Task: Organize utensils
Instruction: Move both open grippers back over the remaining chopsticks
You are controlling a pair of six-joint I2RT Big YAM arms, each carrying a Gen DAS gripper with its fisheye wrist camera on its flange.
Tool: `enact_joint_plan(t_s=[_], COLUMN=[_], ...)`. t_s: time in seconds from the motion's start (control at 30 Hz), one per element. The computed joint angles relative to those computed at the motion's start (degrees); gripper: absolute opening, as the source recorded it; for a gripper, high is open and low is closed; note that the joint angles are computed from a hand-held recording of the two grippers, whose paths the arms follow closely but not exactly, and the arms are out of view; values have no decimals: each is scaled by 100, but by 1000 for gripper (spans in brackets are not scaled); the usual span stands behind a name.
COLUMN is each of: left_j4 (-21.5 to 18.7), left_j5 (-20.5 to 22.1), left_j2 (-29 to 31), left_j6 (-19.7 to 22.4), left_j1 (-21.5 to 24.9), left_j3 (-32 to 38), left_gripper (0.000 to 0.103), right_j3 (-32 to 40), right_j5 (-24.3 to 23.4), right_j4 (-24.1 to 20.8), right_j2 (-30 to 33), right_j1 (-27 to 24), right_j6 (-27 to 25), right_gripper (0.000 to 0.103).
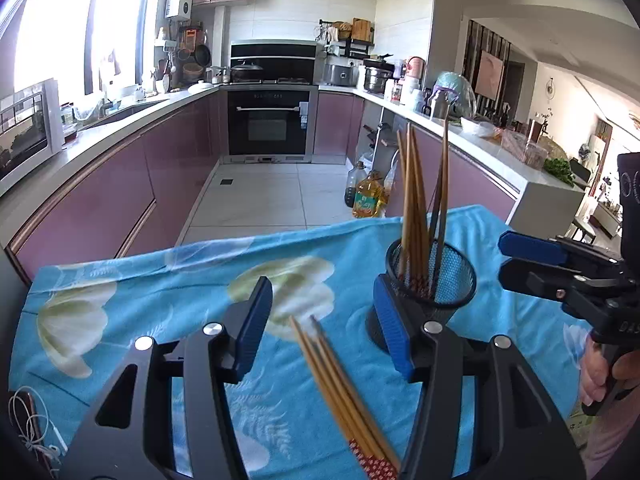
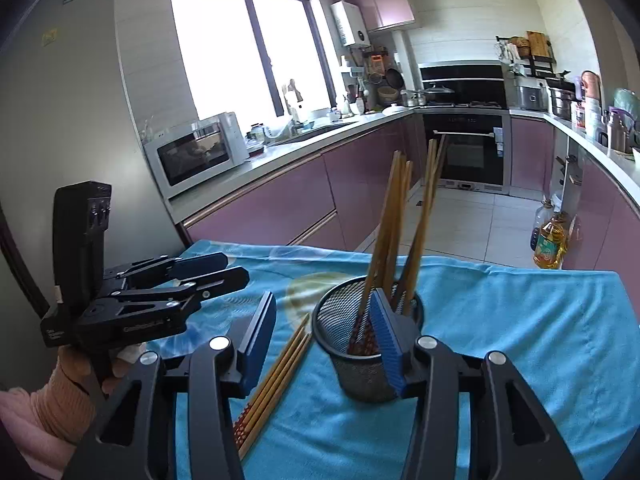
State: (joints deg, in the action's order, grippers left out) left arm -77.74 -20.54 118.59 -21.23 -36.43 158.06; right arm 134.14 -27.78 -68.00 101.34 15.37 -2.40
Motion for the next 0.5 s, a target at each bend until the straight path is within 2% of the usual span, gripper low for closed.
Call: enact_joint_plan(t_s=[0.1,0.27,0.37,0.5], left_j4=[311,585,669,718], left_j5=[-85,57,190,201], left_j2=[-687,-1343,-1482,-1572], left_j6=[-103,-503,-724,-817], left_j1=[-41,-50,-59,-108], left_j3=[-1422,-2926,-3310,-3595], left_gripper=[54,55,55,55], right_j3=[-357,-761,-955,-1086], right_j5=[132,300,391,576], right_j4=[-91,-352,-483,-605], right_j2=[-146,-131,-99,-67], right_j1=[163,364,458,585], right_j6=[-201,-205,-128,-145], right_gripper=[52,52,52,52])
